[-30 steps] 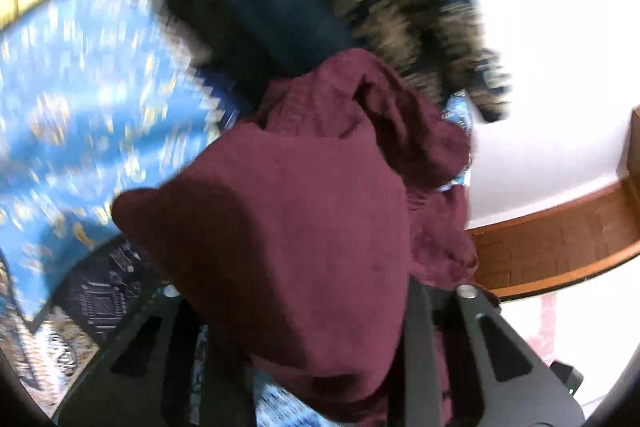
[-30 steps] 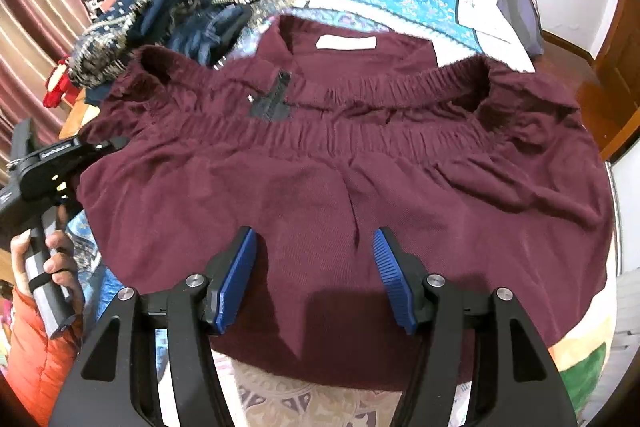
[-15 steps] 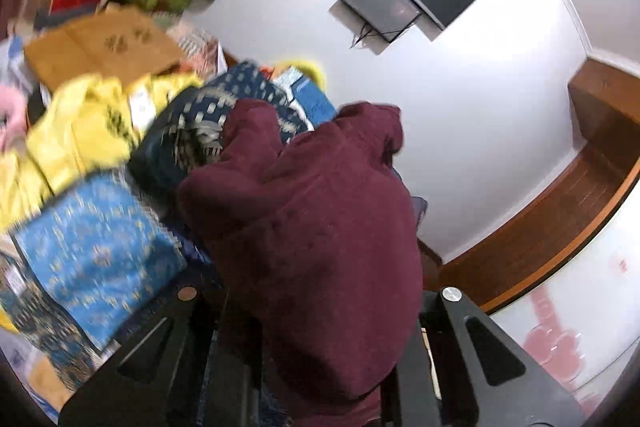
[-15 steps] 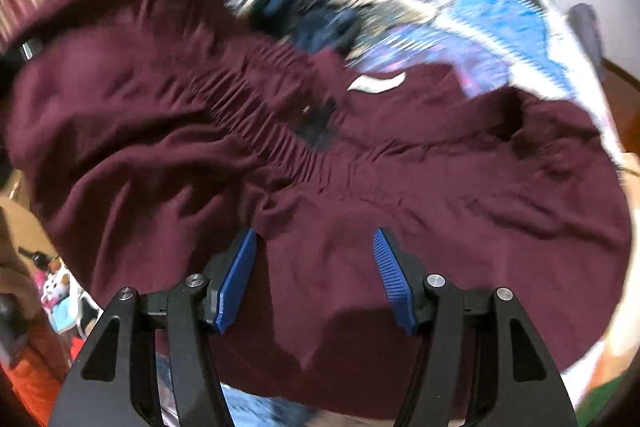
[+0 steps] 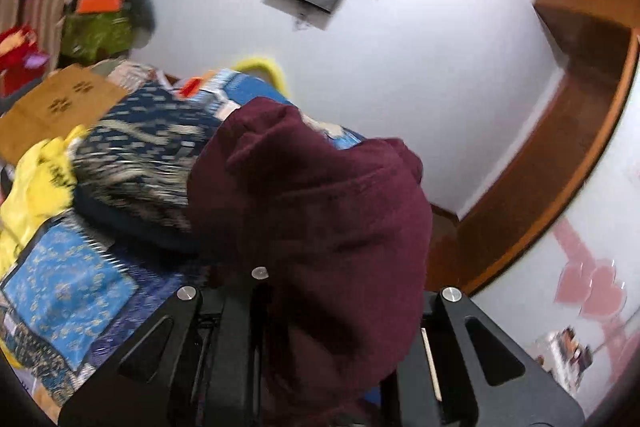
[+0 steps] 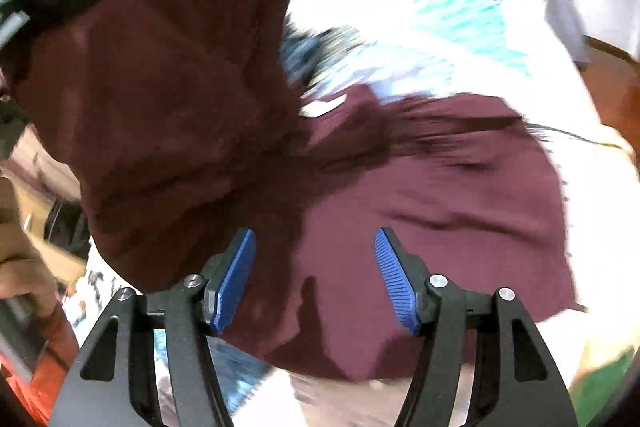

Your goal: Fold large clothes

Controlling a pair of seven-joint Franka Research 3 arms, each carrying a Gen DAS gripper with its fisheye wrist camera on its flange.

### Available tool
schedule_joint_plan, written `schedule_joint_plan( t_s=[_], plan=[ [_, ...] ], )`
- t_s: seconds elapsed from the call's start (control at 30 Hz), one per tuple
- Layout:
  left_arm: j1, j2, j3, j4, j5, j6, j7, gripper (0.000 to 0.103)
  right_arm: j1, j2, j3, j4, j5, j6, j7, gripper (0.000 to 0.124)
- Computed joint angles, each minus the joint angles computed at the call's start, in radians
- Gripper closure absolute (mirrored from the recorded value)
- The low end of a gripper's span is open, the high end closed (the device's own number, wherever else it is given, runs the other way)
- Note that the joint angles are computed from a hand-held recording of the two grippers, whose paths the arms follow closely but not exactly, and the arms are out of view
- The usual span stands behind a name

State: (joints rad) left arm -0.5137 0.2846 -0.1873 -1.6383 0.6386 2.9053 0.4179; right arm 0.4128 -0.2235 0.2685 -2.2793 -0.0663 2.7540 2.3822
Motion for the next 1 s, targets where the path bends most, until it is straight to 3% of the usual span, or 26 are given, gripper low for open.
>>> schedule_joint_plan(
  t_s=[0.1, 0.17, 0.37, 0.47, 0.57, 0.63, 0.73, 0.83, 0.9, 1.0],
  plan=[
    [-0.032, 0.117, -0.056, 0.148, -0.048, -0.08, 0.128, 0.09, -0.076, -0.145, 0.031, -0.118, -0.075, -0.034, 0.123, 0.065],
    [-0.07, 0.188, -0.07, 0.235, -0.069, -0.13, 0.21, 0.09, -0.124, -0.243, 0.051, -0.183, -0.104, -0.105, 0.178, 0.065],
    [-0.166, 0.439, -0.149, 0.534, -0.22, -0.425, 0.573, 0.087, -0.158, -0.394, 0.045, -0.309, -0.066, -0.187, 0.207, 0.065],
    [-0.189, 0.491, -0.161, 0.578, -0.298, -0.535, 0.675, 0.084, -0.168, -0.43, 0.052, -0.346, -0.045, -0.178, 0.216, 0.065],
    [-0.219, 0.445, -0.117, 0.487, -0.294, -0.501, 0.701, 0.078, -0.18, -0.467, 0.063, -0.368, -0.038, -0.164, 0.219, 0.065],
    [-0.229, 0.411, -0.106, 0.438, -0.285, -0.498, 0.735, 0.068, -0.19, -0.498, 0.082, -0.379, -0.036, -0.156, 0.235, 0.065],
    [-0.199, 0.359, -0.132, 0.375, -0.334, -0.495, 0.781, 0.053, -0.199, -0.512, 0.1, -0.377, -0.035, -0.144, 0.242, 0.065],
    [-0.135, 0.287, -0.179, 0.277, -0.424, -0.445, 0.838, 0.048, -0.192, -0.523, 0.1, -0.376, -0.035, -0.131, 0.218, 0.065],
    [-0.103, 0.229, -0.194, 0.202, -0.464, -0.402, 0.858, 0.047, -0.188, -0.508, 0.098, -0.368, -0.035, -0.118, 0.189, 0.065],
    [-0.072, 0.15, -0.195, 0.106, -0.496, -0.343, 0.857, 0.038, -0.197, -0.467, 0.113, -0.326, -0.051, -0.11, 0.158, 0.065]
  ],
)
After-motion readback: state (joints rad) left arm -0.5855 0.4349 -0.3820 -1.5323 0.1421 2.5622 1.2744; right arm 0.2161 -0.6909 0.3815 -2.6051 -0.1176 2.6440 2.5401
